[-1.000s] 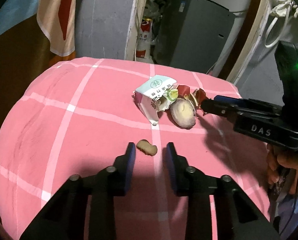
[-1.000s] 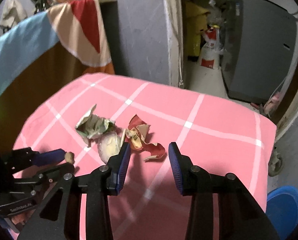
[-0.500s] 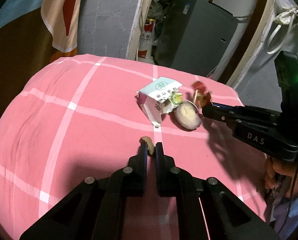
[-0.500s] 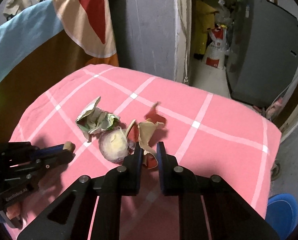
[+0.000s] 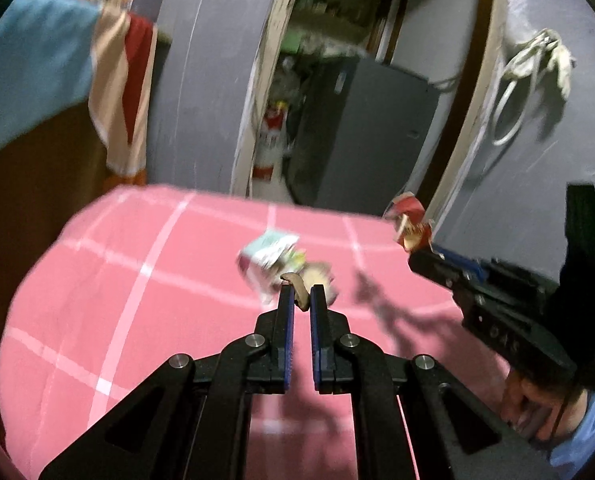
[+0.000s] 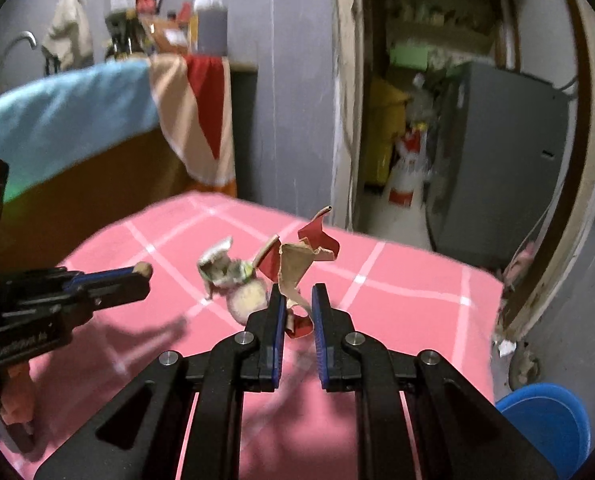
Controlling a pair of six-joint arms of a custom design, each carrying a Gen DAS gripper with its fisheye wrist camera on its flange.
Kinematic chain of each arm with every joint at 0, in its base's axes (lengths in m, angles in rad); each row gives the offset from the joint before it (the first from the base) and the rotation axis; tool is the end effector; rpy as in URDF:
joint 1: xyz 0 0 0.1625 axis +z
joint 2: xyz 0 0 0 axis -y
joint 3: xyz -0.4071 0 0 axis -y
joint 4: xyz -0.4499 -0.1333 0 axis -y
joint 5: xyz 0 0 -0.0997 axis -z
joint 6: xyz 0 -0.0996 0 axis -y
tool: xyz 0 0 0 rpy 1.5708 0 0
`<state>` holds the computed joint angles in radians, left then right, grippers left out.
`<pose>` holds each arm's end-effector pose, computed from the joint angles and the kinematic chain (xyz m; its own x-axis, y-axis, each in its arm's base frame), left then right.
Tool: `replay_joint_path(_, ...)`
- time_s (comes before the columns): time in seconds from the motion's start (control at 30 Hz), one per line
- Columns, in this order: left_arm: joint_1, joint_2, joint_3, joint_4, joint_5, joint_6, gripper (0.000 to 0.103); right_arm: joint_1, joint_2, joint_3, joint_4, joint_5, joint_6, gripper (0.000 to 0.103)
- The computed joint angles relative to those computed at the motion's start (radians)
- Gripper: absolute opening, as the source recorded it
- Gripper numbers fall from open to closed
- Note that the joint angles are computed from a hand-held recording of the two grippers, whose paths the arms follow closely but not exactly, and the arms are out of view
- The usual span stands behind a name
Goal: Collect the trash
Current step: 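Carry the nut shell and tan-red paper over the blue basin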
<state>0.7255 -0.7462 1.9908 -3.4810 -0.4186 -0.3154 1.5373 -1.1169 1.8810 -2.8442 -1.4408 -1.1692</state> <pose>-0.2601 -0.5304 0.0424 -0.8402 -0.2287 -0.4916 0.3448 0.4743 -0.8100 0.1247 -0.6431 0.1795 -0.4151 -0.8149 0.4045 -0.9027 0.3135 -0.2948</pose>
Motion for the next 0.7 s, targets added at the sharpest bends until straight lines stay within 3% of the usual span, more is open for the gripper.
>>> replay_joint_path(0.13,-0.036,0.080,-0.078,-0.192,0.036,0.214,0.005,-0.041,-0.080,0.065,-0.068,0.142,0.013,0.011)
replay_joint_path(0.33,-0.083,0.182,-0.212,-0.385,0.019,0.485,0.005,-0.093,-0.163,0.131,-0.225,0.297,0.046,0.011)
replay_joint_path(0.53,-0.093,0.246,-0.314,-0.397,-0.059,0.556,0.005,-0.143,-0.199,0.158,-0.397,0.355,0.114,0.011)
replay_joint_path(0.7,-0.100,0.304,-0.399,-0.349,-0.119,0.555,0.005,-0.179,-0.208,0.149,-0.488,0.332,0.154,0.011)
